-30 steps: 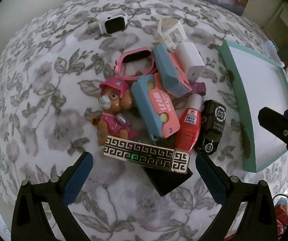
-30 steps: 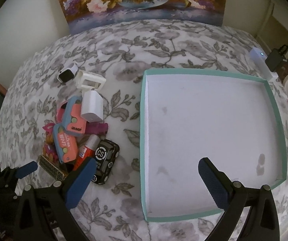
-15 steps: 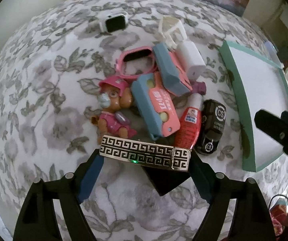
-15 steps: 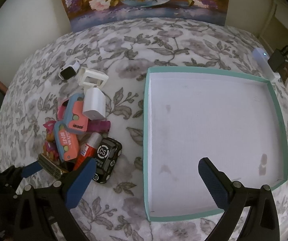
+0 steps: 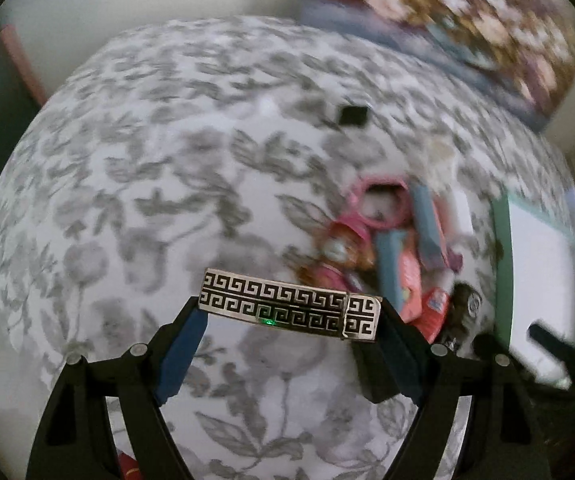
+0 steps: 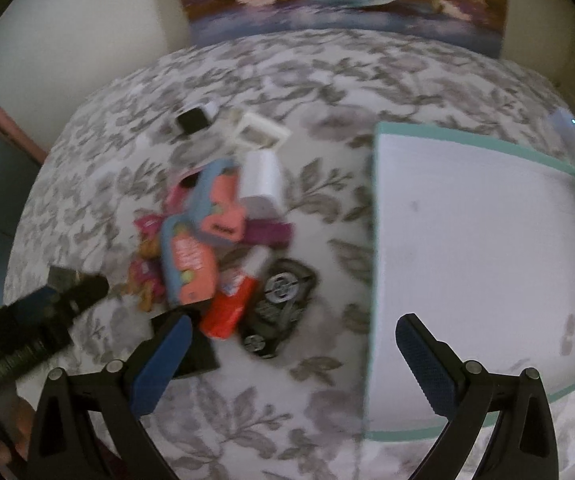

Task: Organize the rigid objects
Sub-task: 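Grasp the black charger plug with the right tool while the left tool holds the bar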

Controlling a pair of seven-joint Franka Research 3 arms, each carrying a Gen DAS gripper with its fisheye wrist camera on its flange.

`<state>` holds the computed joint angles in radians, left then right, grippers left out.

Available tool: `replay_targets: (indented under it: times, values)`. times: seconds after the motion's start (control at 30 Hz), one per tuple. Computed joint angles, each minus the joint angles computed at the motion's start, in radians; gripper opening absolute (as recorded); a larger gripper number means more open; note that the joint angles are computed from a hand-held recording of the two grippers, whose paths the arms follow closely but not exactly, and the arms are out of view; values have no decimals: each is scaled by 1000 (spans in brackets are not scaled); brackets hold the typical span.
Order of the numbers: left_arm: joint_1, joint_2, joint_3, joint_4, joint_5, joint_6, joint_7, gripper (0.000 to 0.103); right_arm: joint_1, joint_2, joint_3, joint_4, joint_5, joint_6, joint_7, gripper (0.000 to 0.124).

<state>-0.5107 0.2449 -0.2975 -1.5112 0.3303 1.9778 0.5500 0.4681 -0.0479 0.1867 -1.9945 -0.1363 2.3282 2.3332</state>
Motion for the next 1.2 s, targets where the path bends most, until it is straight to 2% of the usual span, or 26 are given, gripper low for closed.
replay_targets:
  times: [0.13, 0.3, 0.57, 0.7, 0.93, 1.2]
  values:
    - [3, -46, 13, -39, 42, -7, -77, 84, 15, 21, 6, 2, 51, 44, -49, 103]
    - [29, -106, 5, -116, 33, 13, -130, 84, 39, 45, 13, 18, 70, 69, -98, 99]
    - [55, -119, -3, -159, -13, -6, -136, 84, 77, 95, 16, 51, 141, 48, -180, 77]
    - [65, -129, -4, -184, -38, 3, -131, 84, 90, 115, 13, 64, 156, 30, -193, 62]
    - [78, -115, -6, -202, -91, 12, -95, 84, 113, 172, 1, 112, 103, -4, -154, 50]
    - [82, -101, -5, -208, -120, 5, -66, 84, 166, 249, -19, 197, -28, -56, -82, 49]
